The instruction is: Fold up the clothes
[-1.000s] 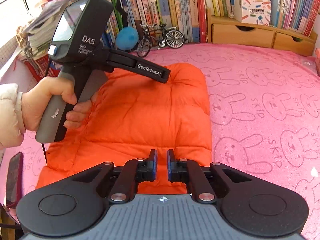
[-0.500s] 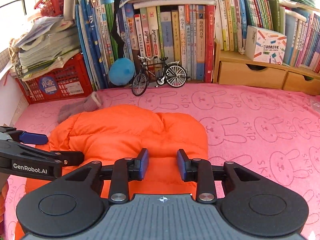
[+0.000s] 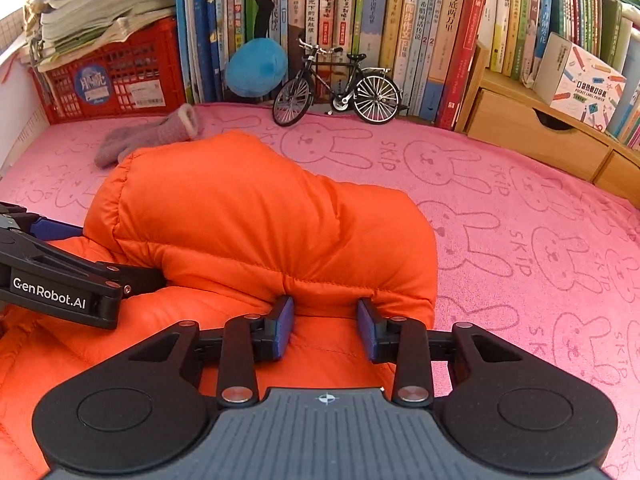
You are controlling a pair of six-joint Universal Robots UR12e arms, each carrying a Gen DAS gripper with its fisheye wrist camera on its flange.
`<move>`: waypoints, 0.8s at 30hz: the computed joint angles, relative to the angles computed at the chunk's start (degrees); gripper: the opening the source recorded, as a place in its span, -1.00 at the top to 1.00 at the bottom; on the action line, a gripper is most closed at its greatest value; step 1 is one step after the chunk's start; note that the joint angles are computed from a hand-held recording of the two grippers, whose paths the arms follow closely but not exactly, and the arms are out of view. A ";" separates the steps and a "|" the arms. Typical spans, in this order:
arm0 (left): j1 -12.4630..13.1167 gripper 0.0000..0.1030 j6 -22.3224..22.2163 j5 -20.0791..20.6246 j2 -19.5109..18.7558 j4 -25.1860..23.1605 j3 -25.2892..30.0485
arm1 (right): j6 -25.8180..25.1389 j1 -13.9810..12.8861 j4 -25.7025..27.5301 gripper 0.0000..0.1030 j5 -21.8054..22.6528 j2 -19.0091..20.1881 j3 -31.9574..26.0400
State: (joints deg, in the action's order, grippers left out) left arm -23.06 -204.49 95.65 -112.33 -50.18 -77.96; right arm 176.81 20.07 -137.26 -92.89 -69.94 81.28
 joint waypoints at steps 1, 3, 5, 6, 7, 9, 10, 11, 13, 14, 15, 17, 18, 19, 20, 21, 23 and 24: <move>-0.18 -1.00 0.03 0.85 0.35 -0.58 0.13 | -0.27 0.42 0.56 0.20 -1.42 -0.25 -0.39; -0.91 -1.00 1.19 3.78 1.26 -0.69 -0.14 | -0.90 0.75 -0.50 0.10 -1.63 -2.03 0.81; -1.78 -1.00 2.22 5.90 2.45 0.24 -1.03 | -1.42 0.89 -1.64 -0.09 -0.62 -4.26 2.63; -2.07 -1.00 2.20 6.18 3.08 0.54 -1.54 | -1.47 0.90 -1.59 -0.18 0.48 -5.60 3.73; -2.27 -1.00 1.84 6.08 3.75 0.72 -2.08 | -1.51 0.91 -1.52 -0.20 1.58 -6.93 4.80; -2.35 -1.00 0.65 4.87 5.21 0.95 -3.41 | -1.91 1.19 0.86 -0.25 2.60 -9.19 6.23; -2.35 -1.00 -0.33 3.96 5.91 0.51 -4.00 | -2.06 1.28 2.54 -0.25 2.88 -10.06 6.60; -2.37 -1.00 -1.05 3.23 6.46 -0.20 -4.48 | -1.74 1.37 4.49 -0.27 3.04 -10.68 6.77; -2.53 -1.00 -2.04 2.04 7.50 -1.94 -5.44 | -0.48 1.62 8.58 -0.29 3.35 -11.75 6.99; -2.65 -1.00 -2.09 1.83 7.99 -2.64 -6.00 | 0.18 1.70 10.19 -0.29 3.56 -12.18 7.09; -2.74 -1.00 -2.19 1.63 8.41 -3.33 -6.41 | 0.88 1.74 11.45 -0.29 3.81 -12.54 7.20; -2.93 -1.00 -2.40 1.23 9.24 -4.73 -7.21 | 1.74 1.96 13.22 -0.29 3.33 -12.98 7.11; -3.01 -1.00 -2.65 1.03 9.76 -5.44 -7.70 | 2.03 2.03 13.88 -0.30 3.07 -13.12 6.95; -3.11 -1.00 -2.88 0.86 10.25 -6.20 -8.14 | 2.27 2.05 14.44 -0.31 2.83 -13.20 6.68; -3.26 -1.00 -2.95 0.92 10.56 -7.26 -8.35 | 2.49 2.06 14.99 -0.36 2.55 -13.26 6.38; -3.42 -1.00 -3.01 0.98 10.87 -8.30 -8.55 | 2.57 2.07 15.51 -0.39 2.22 -13.28 6.05; -3.67 -1.00 -3.15 0.95 11.51 -9.85 -8.98 | 2.33 2.07 16.60 -0.40 1.35 -13.25 5.29; -3.83 -1.00 -3.32 0.98 11.79 -10.31 -9.02 | 2.02 2.08 17.16 -0.42 0.76 -13.23 4.91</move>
State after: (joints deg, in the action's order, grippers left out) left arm -26.89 -207.81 96.62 -100.54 -60.49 -86.99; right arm 178.83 22.15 -120.10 -92.13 -83.17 86.19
